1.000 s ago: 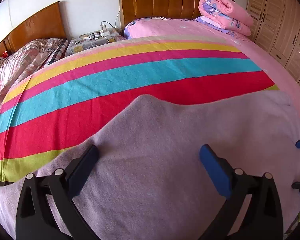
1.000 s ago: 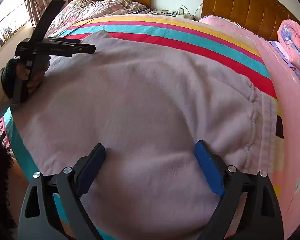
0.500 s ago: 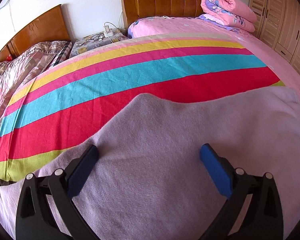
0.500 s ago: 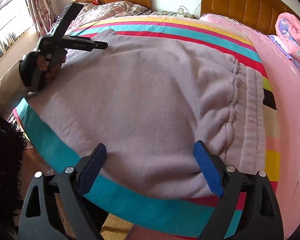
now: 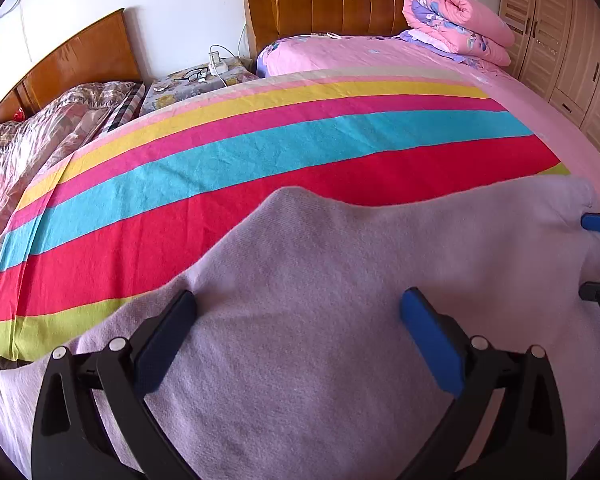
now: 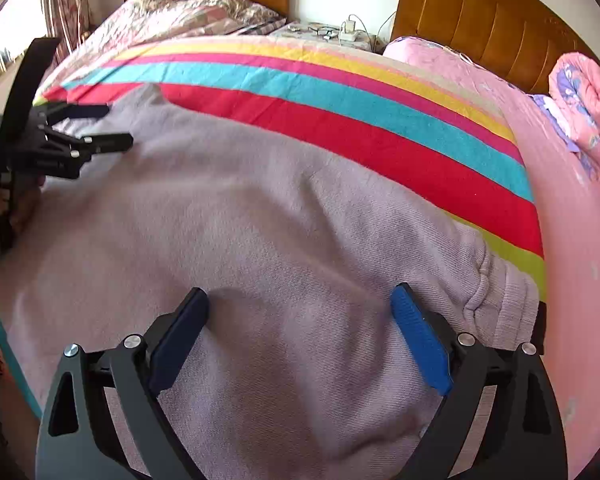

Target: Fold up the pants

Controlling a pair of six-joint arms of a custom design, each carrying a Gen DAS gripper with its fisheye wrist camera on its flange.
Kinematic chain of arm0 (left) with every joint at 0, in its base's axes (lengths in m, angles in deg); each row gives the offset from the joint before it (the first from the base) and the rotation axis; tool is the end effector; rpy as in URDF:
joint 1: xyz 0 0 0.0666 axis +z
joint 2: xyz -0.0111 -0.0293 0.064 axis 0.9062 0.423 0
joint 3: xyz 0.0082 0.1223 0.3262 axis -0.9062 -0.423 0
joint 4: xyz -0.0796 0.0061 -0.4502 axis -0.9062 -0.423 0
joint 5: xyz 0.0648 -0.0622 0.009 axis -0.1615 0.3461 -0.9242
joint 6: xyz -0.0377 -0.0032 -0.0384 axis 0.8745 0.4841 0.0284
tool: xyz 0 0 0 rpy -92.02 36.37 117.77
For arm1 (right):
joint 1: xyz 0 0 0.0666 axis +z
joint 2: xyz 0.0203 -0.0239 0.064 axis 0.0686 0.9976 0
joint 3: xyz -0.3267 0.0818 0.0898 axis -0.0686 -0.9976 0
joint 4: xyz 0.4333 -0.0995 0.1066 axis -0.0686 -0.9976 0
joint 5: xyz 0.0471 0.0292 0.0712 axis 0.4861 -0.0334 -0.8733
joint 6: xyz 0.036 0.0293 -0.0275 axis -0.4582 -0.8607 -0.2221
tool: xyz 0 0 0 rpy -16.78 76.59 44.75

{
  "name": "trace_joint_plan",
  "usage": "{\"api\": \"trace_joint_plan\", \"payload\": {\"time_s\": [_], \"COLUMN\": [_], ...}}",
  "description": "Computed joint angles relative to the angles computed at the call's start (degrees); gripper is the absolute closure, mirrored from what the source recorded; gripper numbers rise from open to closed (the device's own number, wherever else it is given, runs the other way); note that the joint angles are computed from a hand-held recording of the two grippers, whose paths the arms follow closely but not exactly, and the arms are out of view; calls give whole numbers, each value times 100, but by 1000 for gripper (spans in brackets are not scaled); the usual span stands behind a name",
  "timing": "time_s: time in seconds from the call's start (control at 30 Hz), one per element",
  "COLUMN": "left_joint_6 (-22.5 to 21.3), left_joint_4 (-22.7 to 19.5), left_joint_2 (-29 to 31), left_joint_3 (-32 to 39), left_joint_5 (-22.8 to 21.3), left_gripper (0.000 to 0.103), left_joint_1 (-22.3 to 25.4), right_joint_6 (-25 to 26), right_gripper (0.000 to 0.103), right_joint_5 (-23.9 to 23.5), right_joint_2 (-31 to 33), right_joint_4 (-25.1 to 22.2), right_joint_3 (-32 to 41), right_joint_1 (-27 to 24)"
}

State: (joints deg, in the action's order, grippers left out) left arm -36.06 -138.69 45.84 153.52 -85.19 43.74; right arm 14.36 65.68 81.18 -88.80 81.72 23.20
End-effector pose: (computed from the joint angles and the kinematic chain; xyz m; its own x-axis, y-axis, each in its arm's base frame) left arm 0.6401 -0.2496 0.4461 -0.7151 0.3686 -0.5939 0.4294 0.9021 0.0427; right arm 0.5236 0.1807 0.4886 -0.8451 -0.1461 -0.5142 -0.1885 0.9816 0.0310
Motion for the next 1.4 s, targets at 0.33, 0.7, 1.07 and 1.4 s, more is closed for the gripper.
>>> {"api": "trace_joint_plan", "payload": {"time_s": [0.33, 0.7, 1.07, 1.4], "left_joint_6": [35, 7, 90, 304], "left_joint_4": [17, -36, 993, 455], "left_joint_2": [-19, 17, -2017, -2412], "left_joint_3": [-16, 53, -1954, -2800], "left_joint_5": [74, 169, 510, 684], "left_gripper": [1, 1, 1, 1], "left_joint_1": [10, 37, 931, 1778], "right_joint_6": [-208, -962, -1171, -870], "right_gripper": [12, 12, 12, 11], "right_joint_5": [348, 1433, 814, 694], "right_joint_2": [-296, 128, 979, 1393], "right_joint_4": [148, 264, -14, -579], "right_joint_3": [-417, 589, 1361, 1651], "right_joint_1": [148, 850, 1416, 1529]}}
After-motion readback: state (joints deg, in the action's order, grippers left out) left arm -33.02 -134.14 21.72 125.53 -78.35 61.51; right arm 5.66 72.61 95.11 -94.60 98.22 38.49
